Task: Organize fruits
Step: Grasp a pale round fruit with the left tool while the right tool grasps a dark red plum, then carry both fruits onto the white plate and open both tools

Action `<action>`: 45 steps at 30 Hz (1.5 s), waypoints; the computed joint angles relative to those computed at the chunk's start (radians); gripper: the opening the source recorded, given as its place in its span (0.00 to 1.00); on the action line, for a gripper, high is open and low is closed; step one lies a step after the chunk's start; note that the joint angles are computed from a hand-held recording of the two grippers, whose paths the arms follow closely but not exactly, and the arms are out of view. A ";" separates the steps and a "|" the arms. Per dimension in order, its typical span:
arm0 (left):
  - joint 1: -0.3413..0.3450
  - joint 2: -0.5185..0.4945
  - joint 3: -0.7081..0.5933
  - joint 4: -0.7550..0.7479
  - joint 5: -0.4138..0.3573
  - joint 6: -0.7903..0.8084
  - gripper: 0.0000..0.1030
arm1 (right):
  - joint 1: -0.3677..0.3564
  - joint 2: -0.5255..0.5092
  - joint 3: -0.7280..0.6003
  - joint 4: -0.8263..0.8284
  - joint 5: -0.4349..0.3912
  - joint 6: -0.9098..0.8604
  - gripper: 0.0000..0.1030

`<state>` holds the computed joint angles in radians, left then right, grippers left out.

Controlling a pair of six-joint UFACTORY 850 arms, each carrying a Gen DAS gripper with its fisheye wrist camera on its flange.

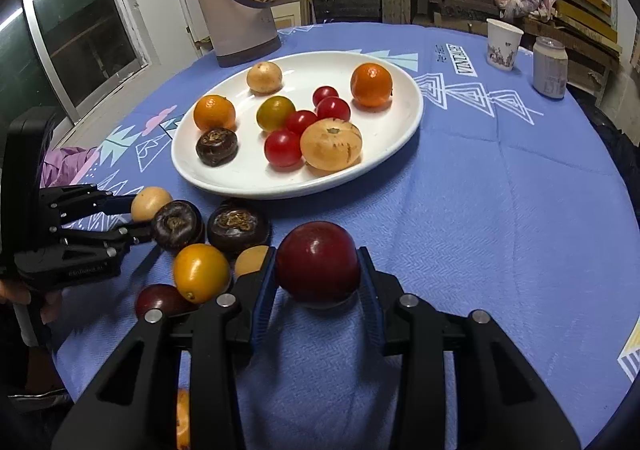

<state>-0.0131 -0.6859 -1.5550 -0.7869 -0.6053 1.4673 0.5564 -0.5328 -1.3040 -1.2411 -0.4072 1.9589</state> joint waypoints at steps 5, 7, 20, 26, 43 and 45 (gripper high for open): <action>0.023 0.043 0.030 -0.114 0.007 0.079 0.43 | 0.014 0.025 0.011 -0.009 -0.035 0.003 0.37; 0.027 0.052 0.034 -0.131 0.002 0.098 0.43 | 0.017 0.031 0.014 -0.011 -0.047 0.007 0.37; 0.008 0.077 -0.015 -0.212 -0.072 0.130 0.43 | 0.013 0.057 -0.020 -0.076 -0.082 0.002 0.37; -0.033 0.002 -0.138 -0.144 -0.095 0.000 0.43 | -0.029 0.002 -0.118 -0.024 -0.063 -0.114 0.37; -0.109 -0.238 -0.469 0.054 -0.132 -0.326 0.43 | -0.157 -0.225 -0.403 0.387 0.006 -0.539 0.37; -0.109 -0.255 -0.491 0.066 -0.140 -0.347 0.44 | -0.159 -0.232 -0.409 0.406 0.004 -0.556 0.38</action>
<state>-0.1225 -0.9410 -2.0458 -0.7204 -0.7457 1.1205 0.3975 -0.7647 -1.7125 -0.8353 -0.4027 1.4033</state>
